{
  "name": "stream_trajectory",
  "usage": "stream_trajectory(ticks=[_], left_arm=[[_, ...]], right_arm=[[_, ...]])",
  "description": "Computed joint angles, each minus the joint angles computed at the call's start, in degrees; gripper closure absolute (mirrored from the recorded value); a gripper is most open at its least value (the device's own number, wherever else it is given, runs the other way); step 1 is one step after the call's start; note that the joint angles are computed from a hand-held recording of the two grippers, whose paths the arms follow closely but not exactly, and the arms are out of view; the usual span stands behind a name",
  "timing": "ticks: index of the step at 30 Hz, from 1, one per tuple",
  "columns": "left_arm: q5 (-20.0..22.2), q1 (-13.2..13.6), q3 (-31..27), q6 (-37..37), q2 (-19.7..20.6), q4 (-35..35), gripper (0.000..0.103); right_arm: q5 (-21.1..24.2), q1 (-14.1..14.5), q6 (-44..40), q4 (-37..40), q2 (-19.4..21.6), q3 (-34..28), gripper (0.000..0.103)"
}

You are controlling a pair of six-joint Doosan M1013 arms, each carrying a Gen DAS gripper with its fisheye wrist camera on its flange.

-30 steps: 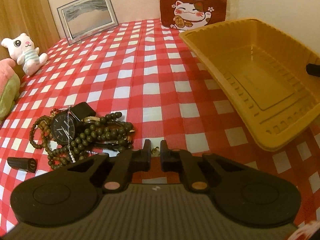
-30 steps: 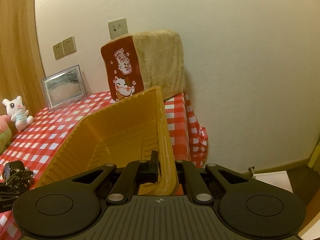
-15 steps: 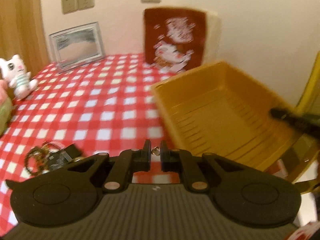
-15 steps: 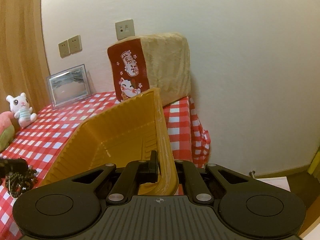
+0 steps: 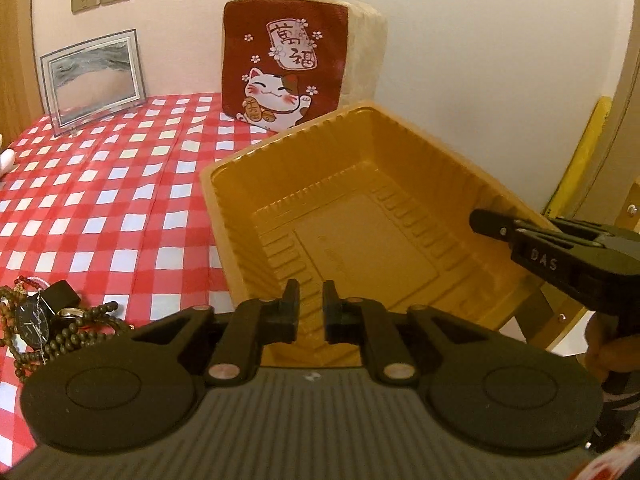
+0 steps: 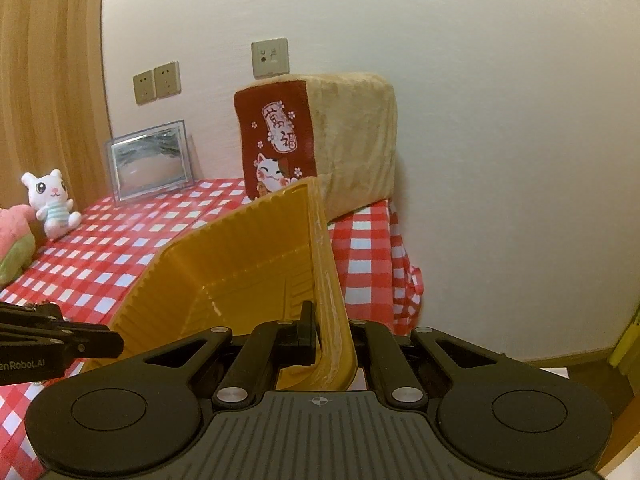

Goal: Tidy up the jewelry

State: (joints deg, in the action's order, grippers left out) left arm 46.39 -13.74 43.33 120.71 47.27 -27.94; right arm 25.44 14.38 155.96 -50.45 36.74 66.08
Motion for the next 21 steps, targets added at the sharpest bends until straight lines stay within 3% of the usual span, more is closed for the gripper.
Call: stream_trajectory(ticks=[1, 8, 21], left_arm=[[-0.53, 0.04, 0.59, 0.2, -0.37, -0.28, 0.076], [-2.02, 0.91, 2.61, -0.88, -1.97, 0.49, 0.076], [-4.71, 4.46, 7.76, -18.84, -4.36, 19.18, 0.076]], right_arm=[[0.15, -0.01, -0.33, 0.3, 0.08, -0.21, 0.098], [0.74, -0.09, -1.8, 1.93, 0.36, -0.99, 0.098], [2.23, 0.0, -3.5, 4.64, 1.16, -2.53, 0.098]])
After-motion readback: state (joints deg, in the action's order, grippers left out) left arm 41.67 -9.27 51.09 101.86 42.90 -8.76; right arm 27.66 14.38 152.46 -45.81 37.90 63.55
